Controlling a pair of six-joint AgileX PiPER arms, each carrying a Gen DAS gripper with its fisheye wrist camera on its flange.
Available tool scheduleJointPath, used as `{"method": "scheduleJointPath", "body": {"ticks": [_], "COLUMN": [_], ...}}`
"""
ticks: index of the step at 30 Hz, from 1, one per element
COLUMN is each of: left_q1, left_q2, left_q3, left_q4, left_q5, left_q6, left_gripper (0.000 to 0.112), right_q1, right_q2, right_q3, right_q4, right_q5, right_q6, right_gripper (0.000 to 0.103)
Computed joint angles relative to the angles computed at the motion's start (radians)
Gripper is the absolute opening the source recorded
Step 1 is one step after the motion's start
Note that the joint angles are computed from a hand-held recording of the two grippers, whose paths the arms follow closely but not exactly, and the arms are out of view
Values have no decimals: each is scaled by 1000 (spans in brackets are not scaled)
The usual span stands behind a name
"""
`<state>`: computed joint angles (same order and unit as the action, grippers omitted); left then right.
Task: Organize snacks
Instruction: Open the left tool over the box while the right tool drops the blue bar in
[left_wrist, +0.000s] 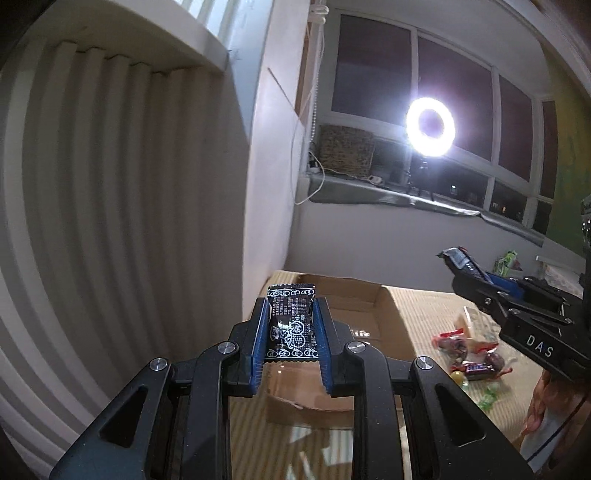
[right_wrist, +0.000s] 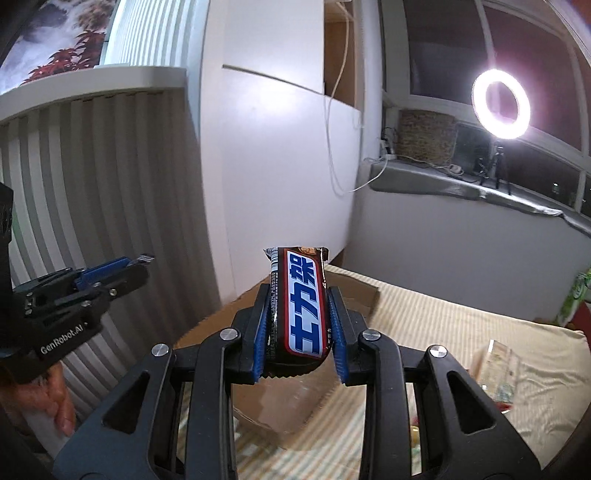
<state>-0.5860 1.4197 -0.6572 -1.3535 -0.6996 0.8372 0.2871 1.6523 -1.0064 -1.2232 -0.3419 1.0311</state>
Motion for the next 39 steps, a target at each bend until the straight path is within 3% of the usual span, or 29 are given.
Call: {"method": "scheduleJointPath", "body": {"ticks": [4,15,17,19,24,39], "left_q1": [10,143,163,174,181,133], "left_q2": [40,231,262,279,261,20], "left_q3": [-36,-156,-182,-194,-167,18], "left_q4": [18,175,183,180,198,-28], "left_q5": [22,202,228,245,210,44], "left_q6": [-2,-99,-98,-86,-143,-4], "left_gripper": [22,22,23,28,62,73], "right_q1": [20,13,2,-9,-49,-16], "right_q2": [48,269,315,329,329,140], "right_q3": [-7,-159,-221,-234,-226,7], "right_q4": [11,-144,-230,-223,-164,46], "right_q5": [14,15,5,3,-30,-74], "right_q6": [-8,163,260,254,201,-38], "right_gripper": [30,30,35,46,46,46]}}
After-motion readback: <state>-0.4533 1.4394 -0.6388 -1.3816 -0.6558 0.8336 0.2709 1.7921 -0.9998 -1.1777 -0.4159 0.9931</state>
